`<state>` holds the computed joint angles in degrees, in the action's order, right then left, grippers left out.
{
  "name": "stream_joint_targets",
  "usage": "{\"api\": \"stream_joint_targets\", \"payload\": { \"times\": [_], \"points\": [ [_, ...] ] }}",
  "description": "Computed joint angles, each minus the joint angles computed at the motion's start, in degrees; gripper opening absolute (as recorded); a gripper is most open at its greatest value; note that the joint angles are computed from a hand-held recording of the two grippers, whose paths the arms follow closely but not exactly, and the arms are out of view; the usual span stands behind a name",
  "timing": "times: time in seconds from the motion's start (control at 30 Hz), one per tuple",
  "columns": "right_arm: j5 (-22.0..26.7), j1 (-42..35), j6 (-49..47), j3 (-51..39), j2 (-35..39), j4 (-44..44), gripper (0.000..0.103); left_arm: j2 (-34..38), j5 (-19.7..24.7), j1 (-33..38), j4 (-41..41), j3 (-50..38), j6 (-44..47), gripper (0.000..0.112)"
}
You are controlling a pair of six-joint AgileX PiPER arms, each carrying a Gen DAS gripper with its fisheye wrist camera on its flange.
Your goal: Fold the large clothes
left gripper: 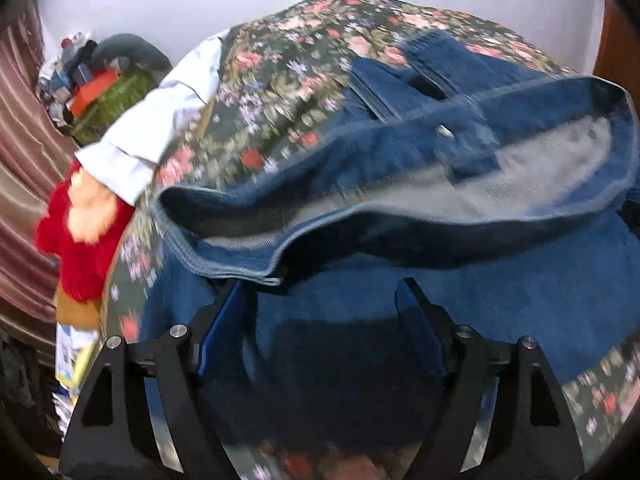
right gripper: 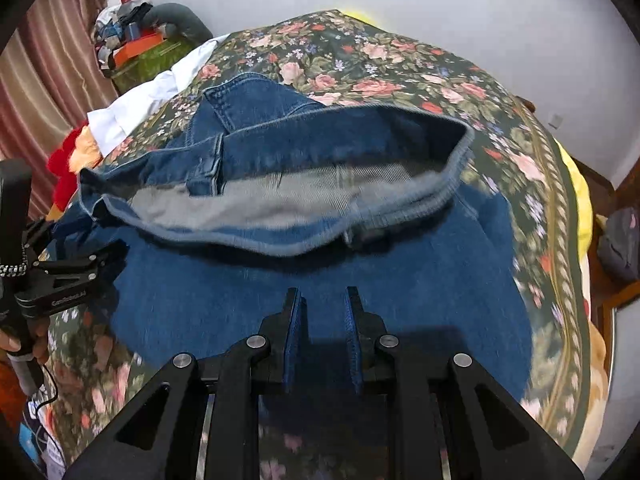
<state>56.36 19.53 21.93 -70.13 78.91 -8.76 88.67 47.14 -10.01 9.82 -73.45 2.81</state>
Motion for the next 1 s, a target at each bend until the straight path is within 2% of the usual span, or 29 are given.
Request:
{"api": "stream_joint_targets", "payload": {
  "times": [0.07, 0.2, 0.3, 0.43, 0.57, 0.67, 0.83, 0.93, 1.0],
  "points": [
    [-0.3, -2.1, -2.4, -3.8, 3.6, 2.2, 0.017, 3.8, 0.5, 1.2, 1.5, -4.6, -2.3, 0.078],
    [-0.5, -5.2, -5.4, -11.8, 10.0, 5.2, 0.017, 10.0, 2.0, 5.2, -0.8, -13.8, -3.5, 0.078],
    [-1.5, -6.3, -5.2, -16.4, 14.4, 5.3, 0.017, 14.4, 4.4, 8.6, -6.8, -19.5, -0.5, 0.078],
    [-3.0, -6.9, -4.4, -18.8, 17.7, 4.9, 0.017, 17.2, 4.2, 10.0, -9.0, -20.4, -1.1, 0.081],
    [-0.8, -7.8, -1.5, -23.3, 20.6, 5.7, 0.016, 15.9, 3.2, 9.8, -7.8, -19.0, -4.3, 0.081],
    [-0.3, -8.9, -0.6, -24.2, 21.0, 7.8, 0.016, 11.1, 1.2, 8.8, -6.4, -15.8, -5.2, 0.079],
    [-2.6, -9.6, 1.1, -20.3, 17.6, 8.5, 0.017, 3.0, -0.2, 6.1, -10.3, -9.3, 3.7, 0.079],
    [-2.1, -11.1, -0.4, -19.0, 15.1, 11.3, 0.017, 2.1, 0.0, 2.5, -9.1, -7.4, 5.7, 0.079],
    [-1.0, -12.7, -3.1, -17.8, 13.1, 14.7, 0.017, 3.3, 0.4, -0.7, -5.7, -7.5, 3.5, 0.079]
  ]
}}
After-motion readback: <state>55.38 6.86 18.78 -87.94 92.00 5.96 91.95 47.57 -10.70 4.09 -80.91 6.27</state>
